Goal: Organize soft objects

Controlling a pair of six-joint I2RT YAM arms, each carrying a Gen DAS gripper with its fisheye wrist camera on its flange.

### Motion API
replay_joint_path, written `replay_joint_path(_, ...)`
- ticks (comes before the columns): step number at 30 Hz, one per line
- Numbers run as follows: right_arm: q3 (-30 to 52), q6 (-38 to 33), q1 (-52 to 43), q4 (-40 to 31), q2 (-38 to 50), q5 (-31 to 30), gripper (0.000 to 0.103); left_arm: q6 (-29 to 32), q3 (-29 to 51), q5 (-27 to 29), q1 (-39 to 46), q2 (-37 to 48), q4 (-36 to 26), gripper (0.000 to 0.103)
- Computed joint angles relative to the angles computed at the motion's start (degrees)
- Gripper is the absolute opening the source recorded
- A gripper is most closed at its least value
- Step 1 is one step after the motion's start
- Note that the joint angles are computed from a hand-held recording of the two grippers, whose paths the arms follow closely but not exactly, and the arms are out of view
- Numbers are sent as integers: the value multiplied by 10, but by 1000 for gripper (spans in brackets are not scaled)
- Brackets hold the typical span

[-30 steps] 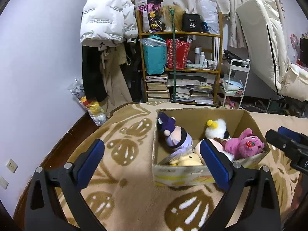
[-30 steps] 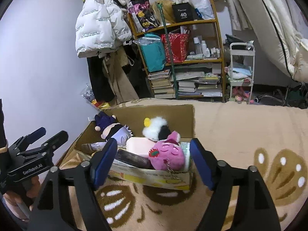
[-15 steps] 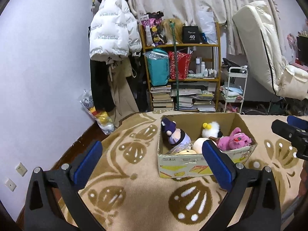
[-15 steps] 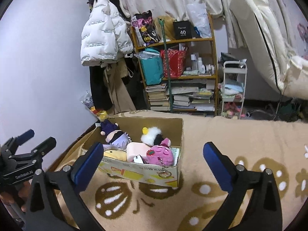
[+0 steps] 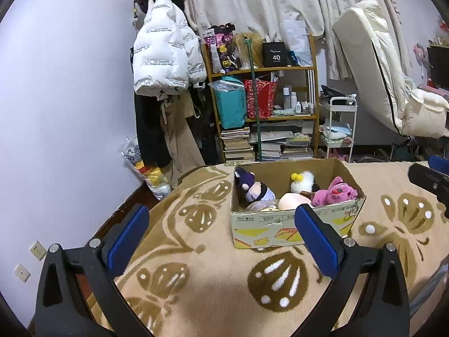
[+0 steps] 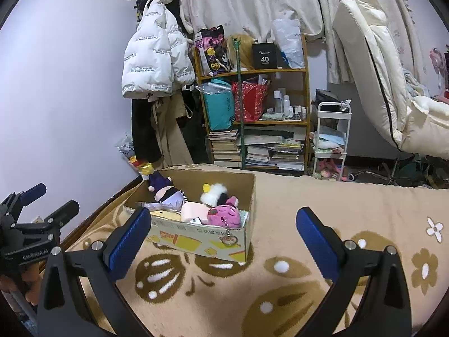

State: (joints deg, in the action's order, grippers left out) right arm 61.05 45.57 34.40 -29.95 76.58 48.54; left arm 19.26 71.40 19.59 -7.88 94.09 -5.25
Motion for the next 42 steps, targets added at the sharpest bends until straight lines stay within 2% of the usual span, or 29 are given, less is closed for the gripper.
replay_joint_path(11,-13,4,-14,2,-4,-6,103,-31,35,8,5,41,-6,102)
replay_joint_path(24,-26,-7,-41,25,9,-34,103,-23,38,-9,-7,59,7,102)
replay_joint_path(42,-30,-10,-45,29,7,-35,103,-6,50,-13,-10,77,2,102)
